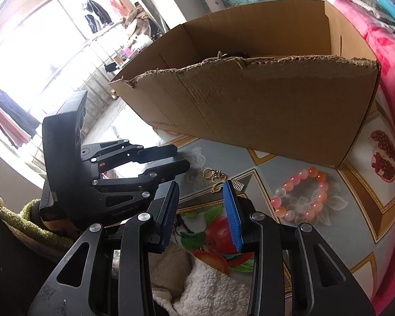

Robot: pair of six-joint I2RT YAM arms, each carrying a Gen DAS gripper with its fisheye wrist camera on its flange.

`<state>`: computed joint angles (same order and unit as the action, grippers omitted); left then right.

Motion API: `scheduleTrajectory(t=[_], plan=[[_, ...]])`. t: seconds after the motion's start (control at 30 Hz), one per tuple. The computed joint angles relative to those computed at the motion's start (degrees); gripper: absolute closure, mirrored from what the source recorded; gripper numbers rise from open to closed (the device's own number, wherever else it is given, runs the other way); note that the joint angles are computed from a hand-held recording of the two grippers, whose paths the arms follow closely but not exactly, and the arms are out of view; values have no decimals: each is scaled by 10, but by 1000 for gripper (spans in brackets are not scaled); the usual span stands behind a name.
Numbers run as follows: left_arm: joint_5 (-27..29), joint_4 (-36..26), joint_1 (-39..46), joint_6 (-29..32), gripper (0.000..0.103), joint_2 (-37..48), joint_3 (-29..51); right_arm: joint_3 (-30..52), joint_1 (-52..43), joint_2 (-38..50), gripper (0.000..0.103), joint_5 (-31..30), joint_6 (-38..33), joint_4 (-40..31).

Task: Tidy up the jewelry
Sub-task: 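Move both tools back to the gold charm on the table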

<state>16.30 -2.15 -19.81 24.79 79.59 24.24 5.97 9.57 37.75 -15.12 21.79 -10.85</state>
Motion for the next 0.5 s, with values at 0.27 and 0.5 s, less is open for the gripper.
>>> scheduleTrajectory(t=[0.27,0.5], plan=[[-27,2,-33,-22,86,3,3,2,17,12,69,14,10,14],[-32,3,-42,-26,92,3,3,-1,-1,-24,69,2,3,-17]])
